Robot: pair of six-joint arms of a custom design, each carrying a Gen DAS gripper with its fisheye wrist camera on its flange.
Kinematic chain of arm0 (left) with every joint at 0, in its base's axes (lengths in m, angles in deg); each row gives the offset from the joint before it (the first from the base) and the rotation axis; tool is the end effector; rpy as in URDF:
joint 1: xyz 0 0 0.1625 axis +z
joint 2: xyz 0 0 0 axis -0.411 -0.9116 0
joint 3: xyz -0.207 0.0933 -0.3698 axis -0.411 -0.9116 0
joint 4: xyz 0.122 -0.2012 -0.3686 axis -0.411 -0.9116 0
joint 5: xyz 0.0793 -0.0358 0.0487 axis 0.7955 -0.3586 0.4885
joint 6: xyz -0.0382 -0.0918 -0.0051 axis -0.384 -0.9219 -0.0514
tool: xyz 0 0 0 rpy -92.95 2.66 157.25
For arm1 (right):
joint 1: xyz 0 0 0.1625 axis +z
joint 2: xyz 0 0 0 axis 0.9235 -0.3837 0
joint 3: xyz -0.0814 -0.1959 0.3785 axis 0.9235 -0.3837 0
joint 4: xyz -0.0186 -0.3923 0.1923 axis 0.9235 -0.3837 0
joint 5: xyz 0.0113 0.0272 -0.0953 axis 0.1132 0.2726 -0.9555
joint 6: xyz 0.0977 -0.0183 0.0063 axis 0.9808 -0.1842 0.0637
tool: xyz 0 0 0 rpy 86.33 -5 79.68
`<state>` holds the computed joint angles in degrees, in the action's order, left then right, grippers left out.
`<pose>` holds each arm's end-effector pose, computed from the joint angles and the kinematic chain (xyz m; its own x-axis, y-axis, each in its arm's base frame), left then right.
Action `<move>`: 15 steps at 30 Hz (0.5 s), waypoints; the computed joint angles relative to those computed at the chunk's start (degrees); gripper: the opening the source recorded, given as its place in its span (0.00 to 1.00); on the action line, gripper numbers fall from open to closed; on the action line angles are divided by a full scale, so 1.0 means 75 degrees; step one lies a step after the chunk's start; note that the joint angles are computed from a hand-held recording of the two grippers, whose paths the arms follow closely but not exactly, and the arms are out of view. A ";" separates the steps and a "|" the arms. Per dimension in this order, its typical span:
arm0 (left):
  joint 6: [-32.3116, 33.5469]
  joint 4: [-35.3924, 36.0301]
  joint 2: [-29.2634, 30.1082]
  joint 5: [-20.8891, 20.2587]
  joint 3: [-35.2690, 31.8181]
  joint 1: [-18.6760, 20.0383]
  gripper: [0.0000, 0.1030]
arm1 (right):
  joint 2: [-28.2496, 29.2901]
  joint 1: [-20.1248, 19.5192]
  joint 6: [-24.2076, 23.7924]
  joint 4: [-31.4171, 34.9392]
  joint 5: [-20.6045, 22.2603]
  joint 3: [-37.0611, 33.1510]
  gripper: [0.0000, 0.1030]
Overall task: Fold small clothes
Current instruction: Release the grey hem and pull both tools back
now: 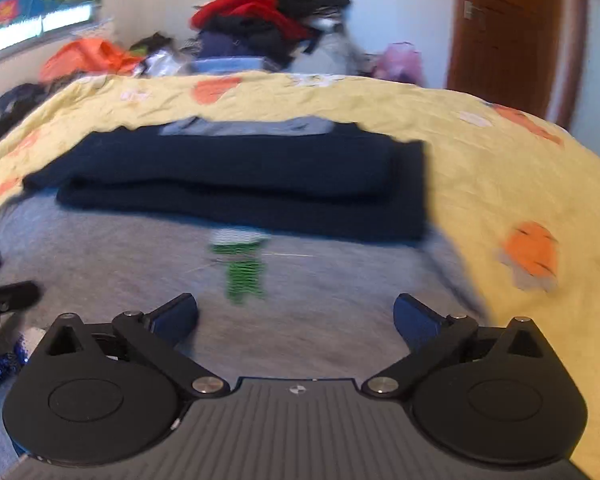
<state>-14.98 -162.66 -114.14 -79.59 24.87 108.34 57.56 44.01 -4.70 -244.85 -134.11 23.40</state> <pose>0.0788 -0.7618 0.3189 -0.5956 0.5066 -0.6234 0.7853 0.5306 -0.3191 0.3326 -0.7093 -0.0948 -0.6795 0.2847 0.6762 -0.4100 0.6169 -0.6718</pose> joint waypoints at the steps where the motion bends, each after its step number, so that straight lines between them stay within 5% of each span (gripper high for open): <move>1: -0.0013 0.0136 0.0012 -0.0089 -0.0103 0.0047 0.78 | -0.0063 -0.0012 -0.0022 -0.0106 -0.0051 0.0133 0.99; 4: 0.0195 -0.0078 0.0025 0.0056 -0.0064 0.0004 0.78 | -0.0075 -0.0007 -0.0118 -0.0064 -0.0093 0.0160 0.99; 6: 0.0599 -0.0833 -0.0164 0.0329 0.0398 -0.0081 0.77 | 0.0046 0.0138 0.0004 0.0026 -0.0455 -0.0029 0.92; 8: 0.0866 -0.1132 -0.0649 0.0269 0.1058 -0.0112 0.77 | -0.0143 0.0378 0.0286 -0.0319 -0.0200 0.0501 0.85; 11: 0.0462 -0.0102 -0.1498 -0.0397 0.1748 -0.0054 0.77 | -0.0396 0.0638 0.0652 -0.0509 0.0794 0.1365 0.95; 15: 0.0880 -0.0205 -0.1816 -0.0206 0.2431 -0.0095 0.78 | 0.0037 0.0831 0.0235 0.0315 0.0106 0.1040 0.97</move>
<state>-8.38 -164.20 -127.76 -81.14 43.10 107.63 57.84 50.25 -2.94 -242.49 -133.32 31.20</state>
